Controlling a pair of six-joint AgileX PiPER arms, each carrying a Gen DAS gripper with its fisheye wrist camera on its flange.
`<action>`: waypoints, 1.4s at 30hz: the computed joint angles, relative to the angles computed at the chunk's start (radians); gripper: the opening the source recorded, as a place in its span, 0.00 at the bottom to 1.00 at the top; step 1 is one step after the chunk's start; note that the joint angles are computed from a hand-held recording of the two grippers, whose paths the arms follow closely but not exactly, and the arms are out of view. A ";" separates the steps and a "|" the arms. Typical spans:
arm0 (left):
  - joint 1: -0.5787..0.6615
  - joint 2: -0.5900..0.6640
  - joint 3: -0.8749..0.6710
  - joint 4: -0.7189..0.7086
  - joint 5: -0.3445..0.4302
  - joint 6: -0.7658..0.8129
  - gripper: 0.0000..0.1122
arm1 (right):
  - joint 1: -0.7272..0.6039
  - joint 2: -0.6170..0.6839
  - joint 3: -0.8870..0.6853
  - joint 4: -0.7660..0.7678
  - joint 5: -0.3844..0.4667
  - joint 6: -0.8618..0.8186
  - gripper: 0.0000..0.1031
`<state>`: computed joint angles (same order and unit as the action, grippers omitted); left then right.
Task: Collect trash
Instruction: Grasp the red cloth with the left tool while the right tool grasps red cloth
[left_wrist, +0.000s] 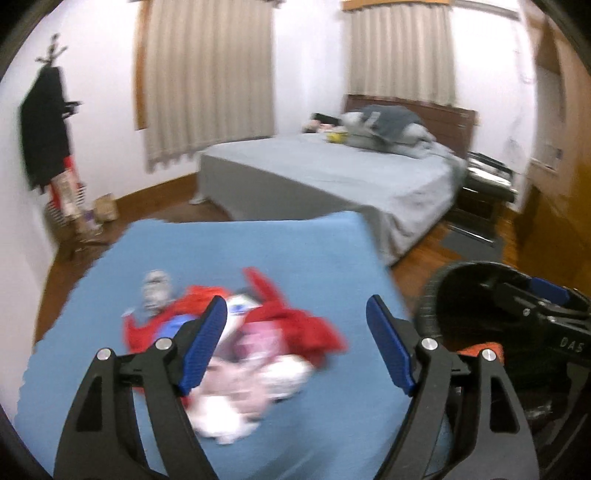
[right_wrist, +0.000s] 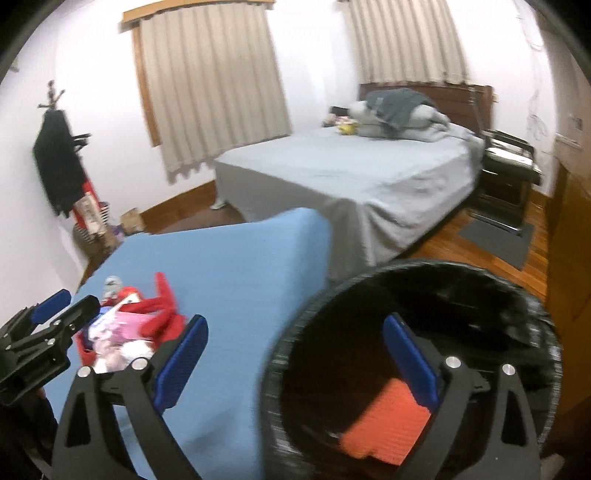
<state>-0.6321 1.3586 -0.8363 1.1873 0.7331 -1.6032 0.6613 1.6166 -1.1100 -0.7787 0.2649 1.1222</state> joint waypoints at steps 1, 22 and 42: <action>0.031 -0.029 0.028 -0.005 0.007 0.001 0.67 | 0.021 0.024 -0.027 0.002 0.000 -0.002 0.91; 0.545 -0.075 0.240 -0.118 -0.327 0.180 0.58 | 0.162 0.364 -0.407 0.289 0.070 -0.315 0.85; 0.625 -0.059 0.251 -0.196 -0.479 0.293 0.13 | 0.111 0.563 -0.677 0.984 0.215 -1.057 0.14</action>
<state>-0.0068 1.2994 -0.5858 0.9909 0.2543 -1.3099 0.7725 2.1794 -1.7875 0.2056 0.4794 0.0654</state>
